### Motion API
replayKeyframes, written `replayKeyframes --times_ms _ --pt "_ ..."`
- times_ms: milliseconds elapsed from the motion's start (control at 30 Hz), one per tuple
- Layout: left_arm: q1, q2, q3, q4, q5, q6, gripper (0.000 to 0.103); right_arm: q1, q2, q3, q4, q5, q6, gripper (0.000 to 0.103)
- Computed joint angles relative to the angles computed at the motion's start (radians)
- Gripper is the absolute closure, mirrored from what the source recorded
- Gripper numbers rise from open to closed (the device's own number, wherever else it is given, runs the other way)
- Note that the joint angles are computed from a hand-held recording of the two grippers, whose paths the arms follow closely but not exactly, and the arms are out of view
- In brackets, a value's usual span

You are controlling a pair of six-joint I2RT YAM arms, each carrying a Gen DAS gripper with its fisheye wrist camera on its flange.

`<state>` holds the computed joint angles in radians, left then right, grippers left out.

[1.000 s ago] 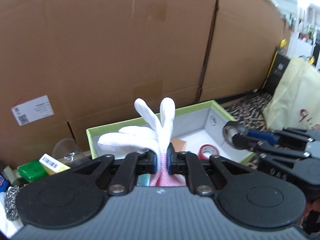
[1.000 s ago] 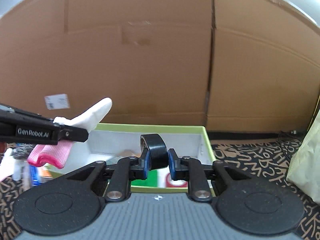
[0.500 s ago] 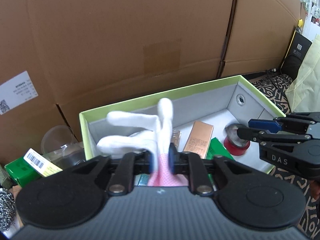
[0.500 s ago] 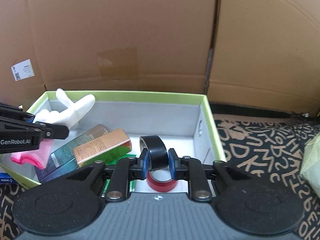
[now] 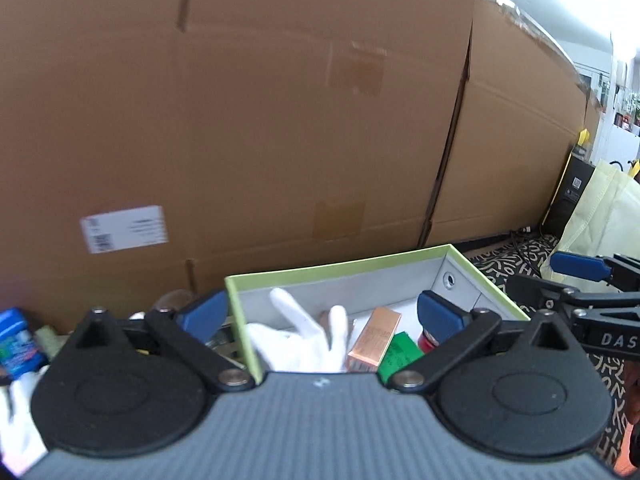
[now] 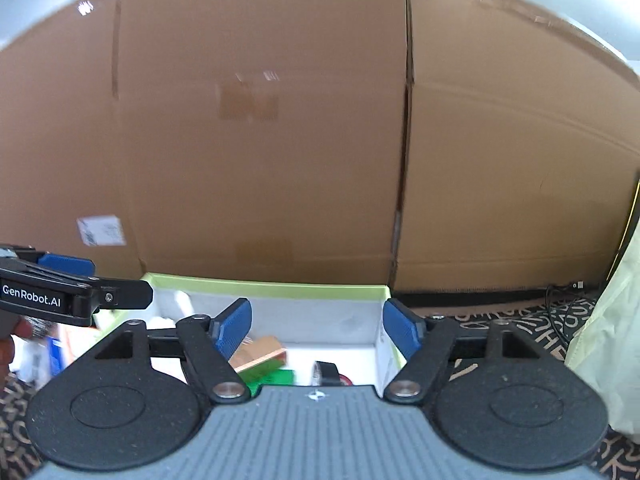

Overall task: Organize objects
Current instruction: 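Move both open tools back toward the remaining objects, then grasp the second white glove with the left tool while the right tool grasps the cotton swab bag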

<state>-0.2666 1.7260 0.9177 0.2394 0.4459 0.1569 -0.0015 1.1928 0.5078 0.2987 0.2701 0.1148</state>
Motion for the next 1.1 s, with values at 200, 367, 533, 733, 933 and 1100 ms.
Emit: replayKeyframes --times_ms 200,367,533,733,933,1100 --pt "0.131 -0.189 -0.201 0.01 0.058 0.051 0.0 0.198 -0.167 -0.092 -0.038 0.127 0.063 0.021" --pt "0.307 -0.269 -0.326 0.015 0.117 0.149 0.0 0.385 -0.173 -0.159 0.022 0.243 0.108 0.018" --pt "0.476 -0.203 -0.344 -0.044 0.178 0.219 0.0 0.522 -0.058 -0.18 0.102 0.283 0.19 0.017" --pt "0.62 -0.074 -0.34 -0.025 0.179 0.302 0.0 0.61 0.273 -0.111 0.256 0.228 0.315 0.017" --pt "0.718 0.019 -0.266 -0.054 0.202 0.326 0.0 0.641 0.516 0.061 0.279 0.188 0.293 0.021" --pt "0.74 0.088 -0.188 -0.042 0.199 0.32 0.0 0.613 0.652 0.219 0.225 0.156 0.291 0.031"
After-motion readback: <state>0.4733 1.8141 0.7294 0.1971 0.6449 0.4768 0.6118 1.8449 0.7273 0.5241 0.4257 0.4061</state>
